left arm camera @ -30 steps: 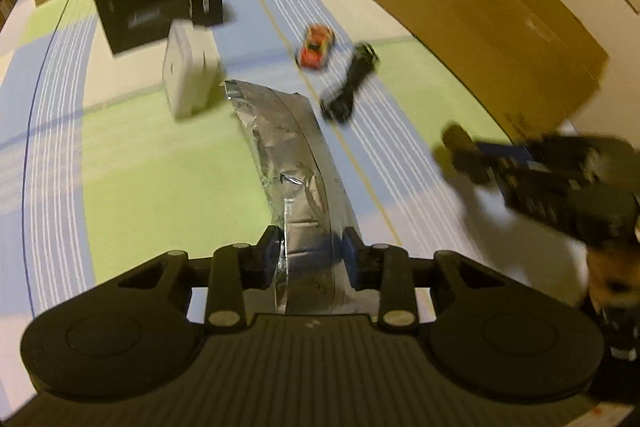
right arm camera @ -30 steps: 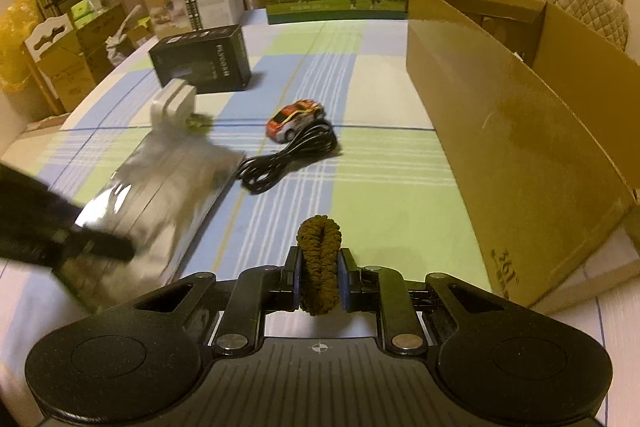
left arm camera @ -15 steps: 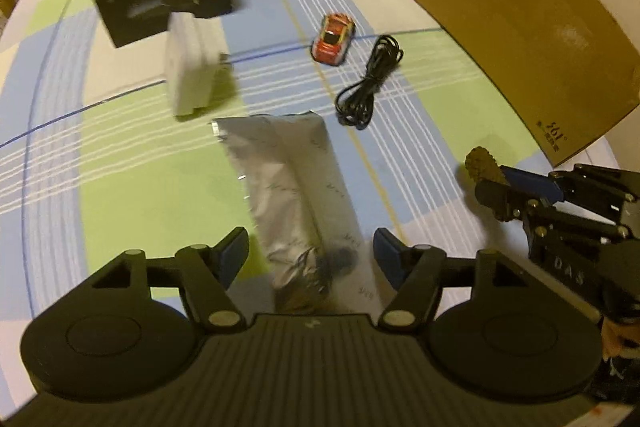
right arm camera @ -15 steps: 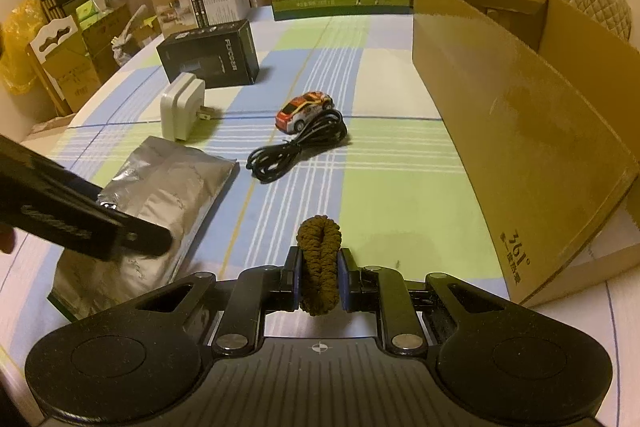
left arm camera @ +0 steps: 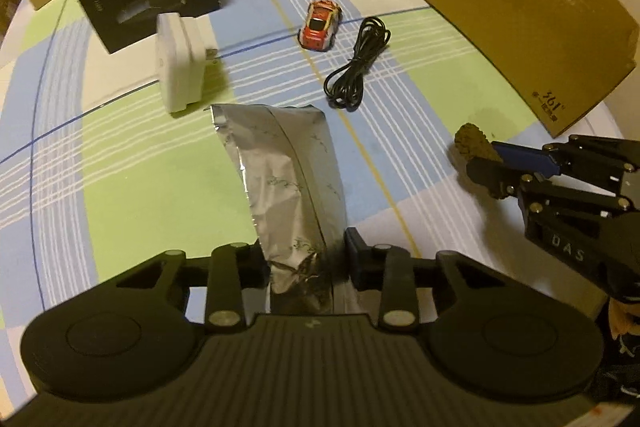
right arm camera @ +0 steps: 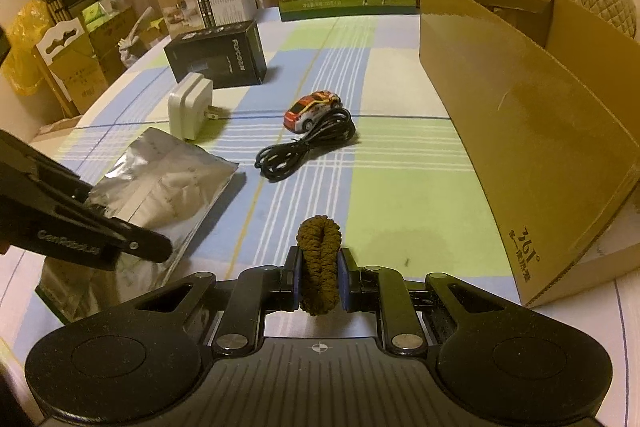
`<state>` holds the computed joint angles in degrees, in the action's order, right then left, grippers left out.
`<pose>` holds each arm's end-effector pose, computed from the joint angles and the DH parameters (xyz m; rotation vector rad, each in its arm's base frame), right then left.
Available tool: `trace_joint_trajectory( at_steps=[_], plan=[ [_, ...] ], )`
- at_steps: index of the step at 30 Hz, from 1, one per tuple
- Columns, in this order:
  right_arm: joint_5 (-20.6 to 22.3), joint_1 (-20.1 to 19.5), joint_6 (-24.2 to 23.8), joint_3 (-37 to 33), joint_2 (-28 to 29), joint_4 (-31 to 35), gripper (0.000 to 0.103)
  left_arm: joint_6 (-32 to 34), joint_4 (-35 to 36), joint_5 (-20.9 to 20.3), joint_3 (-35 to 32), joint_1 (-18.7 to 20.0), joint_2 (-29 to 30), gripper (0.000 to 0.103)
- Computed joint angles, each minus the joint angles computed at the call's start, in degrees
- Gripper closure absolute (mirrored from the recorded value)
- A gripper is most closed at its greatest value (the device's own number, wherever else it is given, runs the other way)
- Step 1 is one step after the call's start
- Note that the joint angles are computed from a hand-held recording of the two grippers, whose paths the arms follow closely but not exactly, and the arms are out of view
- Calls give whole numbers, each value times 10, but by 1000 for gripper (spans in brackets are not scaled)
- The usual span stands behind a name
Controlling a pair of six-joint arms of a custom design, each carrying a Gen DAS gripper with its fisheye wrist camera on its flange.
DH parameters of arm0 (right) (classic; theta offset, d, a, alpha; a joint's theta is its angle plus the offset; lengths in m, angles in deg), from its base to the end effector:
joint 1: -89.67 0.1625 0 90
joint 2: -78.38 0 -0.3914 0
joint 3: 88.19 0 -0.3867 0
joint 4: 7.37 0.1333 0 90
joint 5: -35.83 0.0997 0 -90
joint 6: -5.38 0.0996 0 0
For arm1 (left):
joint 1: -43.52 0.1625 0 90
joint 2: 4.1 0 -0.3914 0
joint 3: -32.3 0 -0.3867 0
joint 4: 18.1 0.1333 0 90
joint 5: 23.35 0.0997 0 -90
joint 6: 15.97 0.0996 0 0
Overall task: Organize objects
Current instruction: 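Lift and carry the foil bag and ring with both tools over the cardboard box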
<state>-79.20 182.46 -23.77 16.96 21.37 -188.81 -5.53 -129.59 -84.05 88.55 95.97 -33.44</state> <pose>0.1205 -0.6005 0.2055 0.4637 -2.4001 0.8179 -0.3293 -0.7270 0.0834 1.0962 2.3828 -0.0400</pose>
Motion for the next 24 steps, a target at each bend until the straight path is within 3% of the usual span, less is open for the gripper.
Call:
trace_joint_trajectory(
  at_steps=[24],
  plan=[
    [-37,61,23,96,-111,3,89,-98,-106,-54,201,-57,-151,73]
  ],
)
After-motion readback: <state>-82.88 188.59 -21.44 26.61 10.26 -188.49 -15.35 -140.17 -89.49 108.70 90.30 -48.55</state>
